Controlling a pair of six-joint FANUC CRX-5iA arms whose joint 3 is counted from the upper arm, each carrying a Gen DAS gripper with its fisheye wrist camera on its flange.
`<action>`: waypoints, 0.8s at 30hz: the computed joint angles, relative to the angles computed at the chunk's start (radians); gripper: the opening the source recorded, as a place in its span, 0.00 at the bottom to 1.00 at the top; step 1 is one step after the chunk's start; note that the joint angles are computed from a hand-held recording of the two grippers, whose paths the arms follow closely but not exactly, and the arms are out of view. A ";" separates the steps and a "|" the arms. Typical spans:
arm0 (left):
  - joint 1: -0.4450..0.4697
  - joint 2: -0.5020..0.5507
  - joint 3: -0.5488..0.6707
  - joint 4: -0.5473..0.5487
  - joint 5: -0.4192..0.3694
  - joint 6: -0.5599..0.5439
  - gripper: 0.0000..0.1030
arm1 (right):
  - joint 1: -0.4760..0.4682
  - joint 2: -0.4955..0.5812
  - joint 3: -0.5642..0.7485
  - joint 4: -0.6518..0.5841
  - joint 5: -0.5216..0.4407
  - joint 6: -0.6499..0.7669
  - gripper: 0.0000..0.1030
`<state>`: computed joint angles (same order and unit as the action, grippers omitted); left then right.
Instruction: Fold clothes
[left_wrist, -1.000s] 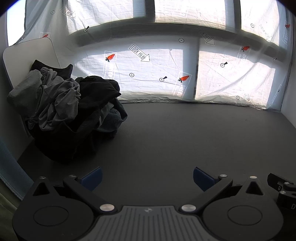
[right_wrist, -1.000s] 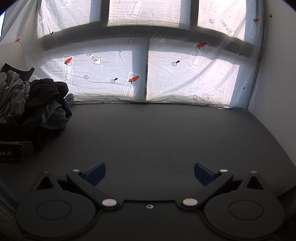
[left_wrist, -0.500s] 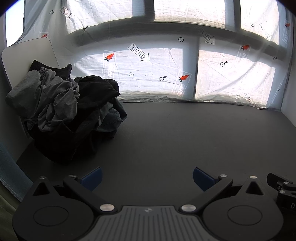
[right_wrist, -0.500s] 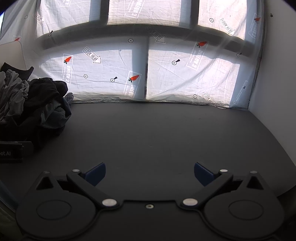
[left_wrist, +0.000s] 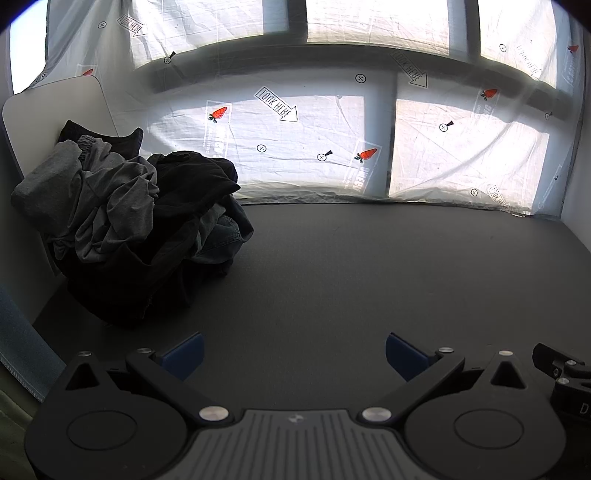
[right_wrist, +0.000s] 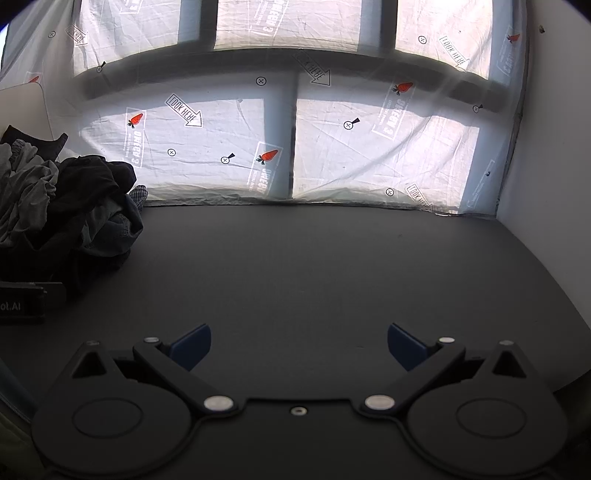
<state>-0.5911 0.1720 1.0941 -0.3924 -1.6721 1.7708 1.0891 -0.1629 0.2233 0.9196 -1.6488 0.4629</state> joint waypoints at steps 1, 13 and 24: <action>0.001 0.000 -0.001 0.001 0.001 0.000 1.00 | -0.001 0.001 0.000 0.000 0.000 0.001 1.00; 0.038 -0.021 -0.048 0.041 0.029 -0.053 1.00 | -0.017 -0.012 -0.051 0.038 0.054 -0.070 1.00; 0.054 0.184 0.157 0.195 -0.009 0.068 1.00 | -0.175 -0.125 -0.171 0.036 0.172 -0.200 1.00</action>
